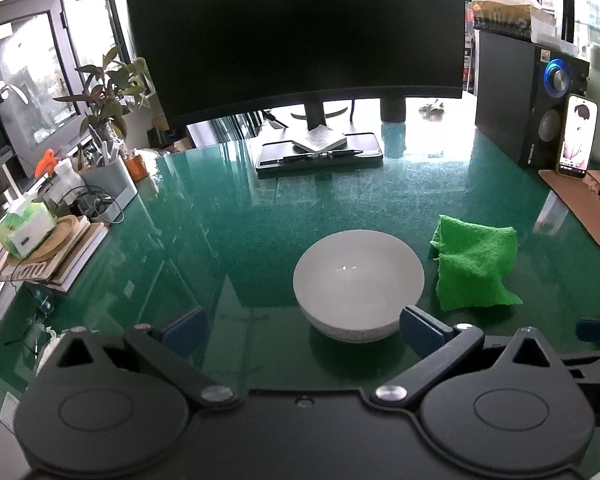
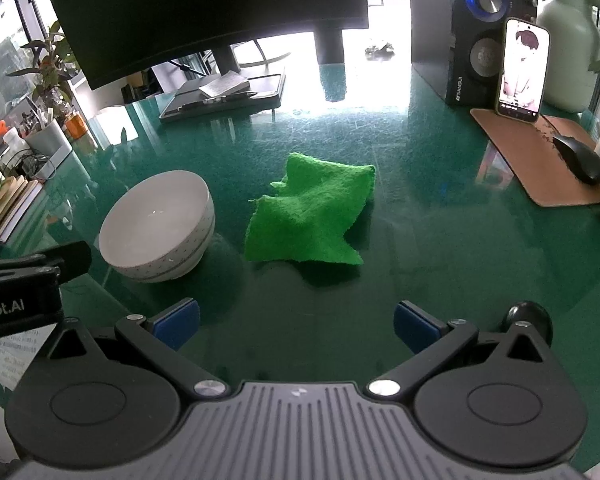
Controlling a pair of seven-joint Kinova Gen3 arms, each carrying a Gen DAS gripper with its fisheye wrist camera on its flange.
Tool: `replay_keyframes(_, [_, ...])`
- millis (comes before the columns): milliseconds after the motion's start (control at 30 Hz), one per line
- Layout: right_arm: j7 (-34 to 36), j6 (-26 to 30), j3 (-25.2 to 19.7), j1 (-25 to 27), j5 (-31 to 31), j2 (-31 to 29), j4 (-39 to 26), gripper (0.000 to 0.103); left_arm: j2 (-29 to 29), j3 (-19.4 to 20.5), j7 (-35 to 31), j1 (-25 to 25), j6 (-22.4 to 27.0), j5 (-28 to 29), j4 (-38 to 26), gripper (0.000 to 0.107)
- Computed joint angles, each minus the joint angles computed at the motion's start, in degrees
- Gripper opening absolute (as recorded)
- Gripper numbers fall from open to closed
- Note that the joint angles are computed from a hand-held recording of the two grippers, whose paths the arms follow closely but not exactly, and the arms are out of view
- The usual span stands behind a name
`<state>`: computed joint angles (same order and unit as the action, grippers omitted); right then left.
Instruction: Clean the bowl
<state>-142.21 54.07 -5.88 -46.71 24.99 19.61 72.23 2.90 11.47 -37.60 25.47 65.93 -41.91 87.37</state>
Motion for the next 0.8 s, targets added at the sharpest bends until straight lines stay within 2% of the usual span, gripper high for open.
replay_keyframes(800, [-0.2,-0.4,-0.1,-0.1,-0.1,-0.2,0.5,0.103,0.2,0.0,1.1,0.6,-0.6,-1.3,0.9,0.103])
